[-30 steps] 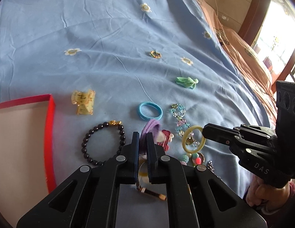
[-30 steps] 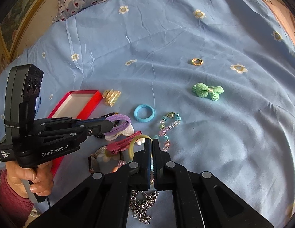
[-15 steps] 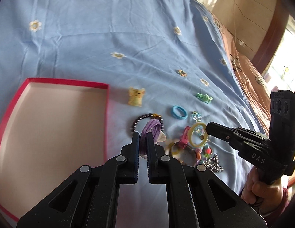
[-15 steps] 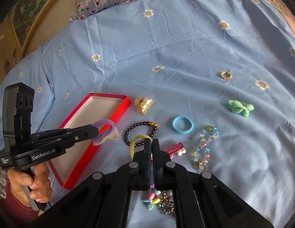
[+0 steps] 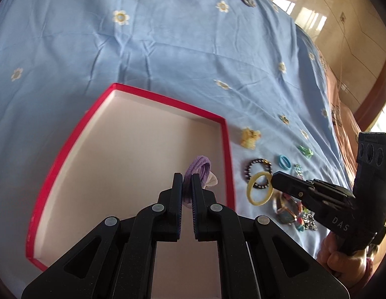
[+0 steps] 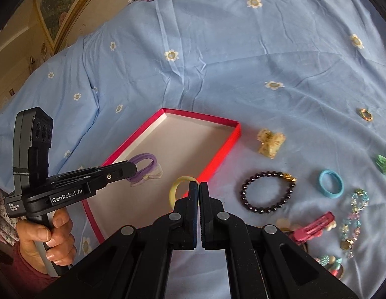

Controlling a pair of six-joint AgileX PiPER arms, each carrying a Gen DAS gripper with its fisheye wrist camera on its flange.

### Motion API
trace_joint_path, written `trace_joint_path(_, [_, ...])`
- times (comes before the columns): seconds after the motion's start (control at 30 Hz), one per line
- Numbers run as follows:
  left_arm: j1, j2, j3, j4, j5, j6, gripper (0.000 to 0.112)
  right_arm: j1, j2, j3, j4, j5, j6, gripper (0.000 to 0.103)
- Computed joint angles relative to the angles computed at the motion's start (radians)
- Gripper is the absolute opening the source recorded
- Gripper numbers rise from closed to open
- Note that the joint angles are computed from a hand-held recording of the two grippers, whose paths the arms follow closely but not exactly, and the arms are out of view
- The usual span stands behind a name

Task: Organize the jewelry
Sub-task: 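Carry both hair ties into the red box and open both tools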

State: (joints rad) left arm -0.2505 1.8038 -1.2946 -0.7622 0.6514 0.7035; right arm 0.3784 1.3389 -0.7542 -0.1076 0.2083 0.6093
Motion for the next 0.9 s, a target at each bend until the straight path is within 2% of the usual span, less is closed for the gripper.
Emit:
trace_joint_path(0.2, [0.047,0.062,-0.074,0.041,0.011,-0.033,0.006,0.035,0.168,-0.145,0.059,-0.007,-0.077,0.001])
trace_joint_path(0.33, [0.059,0.123,-0.147,0.093,0.018,-0.089,0.006,0.008,0.260,-0.232,0.246,0.001,-0.265,0.001])
trace_joint_path(0.47, [0.072,0.192,-0.228,0.147,0.045,-0.162,0.006,-0.019,0.371,-0.339,0.381,0.051,-0.415,0.001])
trace_joint_path(0.57, [0.077,0.235,-0.277,0.182,0.069,-0.203,0.006,-0.024,0.424,-0.386,0.393,0.076,-0.436,0.001])
trace_joint_path(0.73, [0.074,0.269,-0.312,0.224,0.087,-0.245,0.006,-0.020,0.468,-0.425,0.327,0.107,-0.387,0.001])
trace_joint_path(0.9, [0.069,0.272,-0.317,0.252,0.089,-0.273,0.007,-0.029,0.483,-0.432,0.350,0.109,-0.417,0.006])
